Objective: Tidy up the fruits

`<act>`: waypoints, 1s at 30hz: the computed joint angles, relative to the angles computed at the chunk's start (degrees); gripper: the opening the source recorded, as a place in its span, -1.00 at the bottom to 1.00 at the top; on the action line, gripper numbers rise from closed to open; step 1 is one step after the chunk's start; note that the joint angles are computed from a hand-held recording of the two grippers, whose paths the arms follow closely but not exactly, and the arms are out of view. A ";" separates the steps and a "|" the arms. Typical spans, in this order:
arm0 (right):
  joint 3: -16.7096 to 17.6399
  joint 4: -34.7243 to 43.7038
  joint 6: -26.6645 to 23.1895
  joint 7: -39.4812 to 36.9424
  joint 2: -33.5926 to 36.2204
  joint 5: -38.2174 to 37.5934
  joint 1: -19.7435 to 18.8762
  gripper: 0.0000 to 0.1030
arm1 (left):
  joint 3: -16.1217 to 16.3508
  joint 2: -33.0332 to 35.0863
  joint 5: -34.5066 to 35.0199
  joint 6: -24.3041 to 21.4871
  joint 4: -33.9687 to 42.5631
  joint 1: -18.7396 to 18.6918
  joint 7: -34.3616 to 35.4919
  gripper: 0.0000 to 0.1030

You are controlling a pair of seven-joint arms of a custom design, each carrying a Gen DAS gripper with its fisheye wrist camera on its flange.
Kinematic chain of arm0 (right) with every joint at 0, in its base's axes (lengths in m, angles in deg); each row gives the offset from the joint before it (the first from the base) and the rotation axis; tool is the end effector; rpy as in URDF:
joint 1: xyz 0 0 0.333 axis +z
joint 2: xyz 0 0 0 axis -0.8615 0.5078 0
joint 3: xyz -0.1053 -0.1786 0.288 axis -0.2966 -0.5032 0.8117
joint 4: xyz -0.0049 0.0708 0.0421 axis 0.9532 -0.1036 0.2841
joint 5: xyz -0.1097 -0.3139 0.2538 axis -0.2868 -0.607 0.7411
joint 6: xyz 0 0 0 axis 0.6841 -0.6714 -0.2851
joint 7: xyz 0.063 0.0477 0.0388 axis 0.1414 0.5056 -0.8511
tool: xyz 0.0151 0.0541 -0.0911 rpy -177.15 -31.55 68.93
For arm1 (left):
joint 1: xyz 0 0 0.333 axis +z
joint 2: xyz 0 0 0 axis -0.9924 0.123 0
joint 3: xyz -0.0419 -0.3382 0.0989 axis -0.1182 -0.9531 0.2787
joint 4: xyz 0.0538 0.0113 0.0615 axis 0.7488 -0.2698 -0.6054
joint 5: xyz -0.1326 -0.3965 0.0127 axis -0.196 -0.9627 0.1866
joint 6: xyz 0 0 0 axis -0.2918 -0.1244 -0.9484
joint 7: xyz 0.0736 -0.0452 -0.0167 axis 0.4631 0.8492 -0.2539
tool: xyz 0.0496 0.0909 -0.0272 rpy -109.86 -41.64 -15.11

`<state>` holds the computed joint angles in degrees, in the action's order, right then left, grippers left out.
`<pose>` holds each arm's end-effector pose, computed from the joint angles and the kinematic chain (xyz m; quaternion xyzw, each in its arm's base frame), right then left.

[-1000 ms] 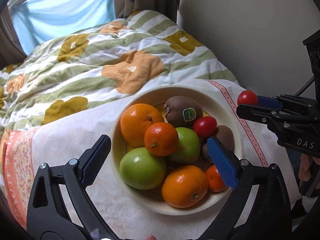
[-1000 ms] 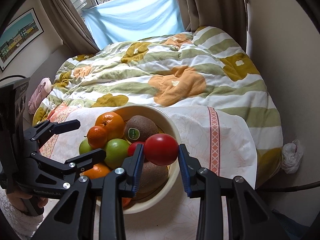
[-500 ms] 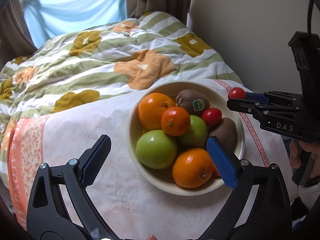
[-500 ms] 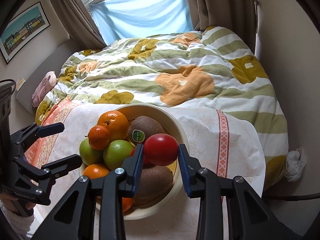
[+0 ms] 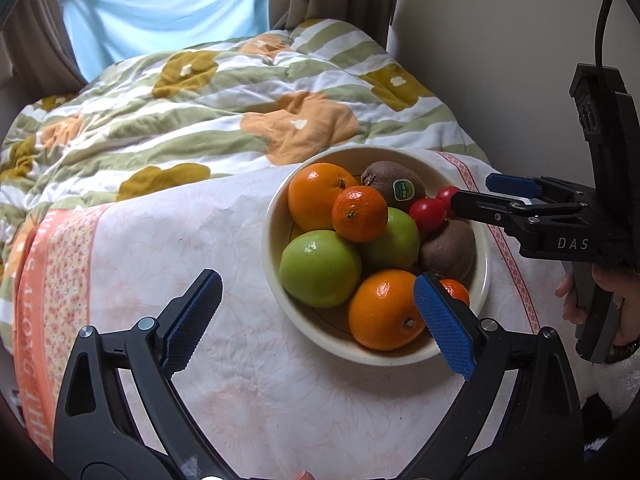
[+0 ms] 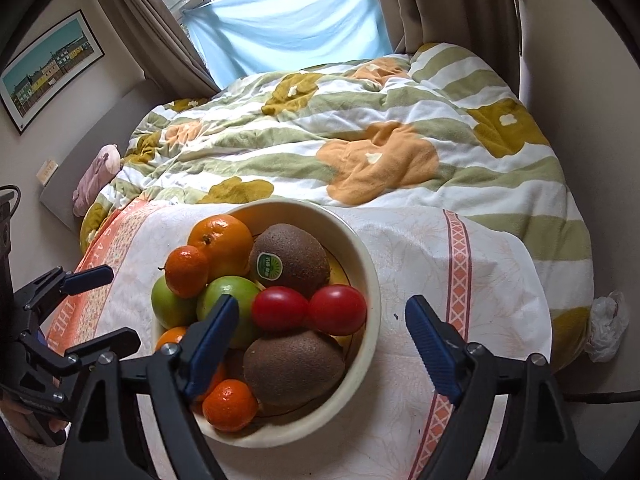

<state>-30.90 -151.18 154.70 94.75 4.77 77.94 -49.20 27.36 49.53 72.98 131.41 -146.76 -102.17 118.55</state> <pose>0.4231 0.0591 0.5454 -0.7482 0.5831 -0.0759 0.3073 0.3962 -0.2507 0.5415 -0.6199 0.7296 -0.2434 0.1557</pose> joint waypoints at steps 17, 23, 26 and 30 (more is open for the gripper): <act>9.02 1.81 -6.25 18.50 -16.31 -12.36 -3.19 0.61 | 1.26 -17.20 2.20 -8.37 -0.80 1.45 1.33 0.96; 12.40 4.03 -11.31 26.60 -22.23 -14.98 -2.33 0.84 | 0.97 -26.72 4.20 -14.43 -1.68 3.14 -0.98 0.96; 14.50 4.82 -13.12 30.32 -25.07 -16.74 -2.43 0.93 | 0.76 -31.33 5.44 -16.93 -2.35 3.70 -1.85 1.00; 17.39 5.48 -15.74 35.08 -28.63 -20.02 -3.58 0.93 | 0.66 -36.97 6.71 -18.99 -3.57 3.64 -2.59 1.00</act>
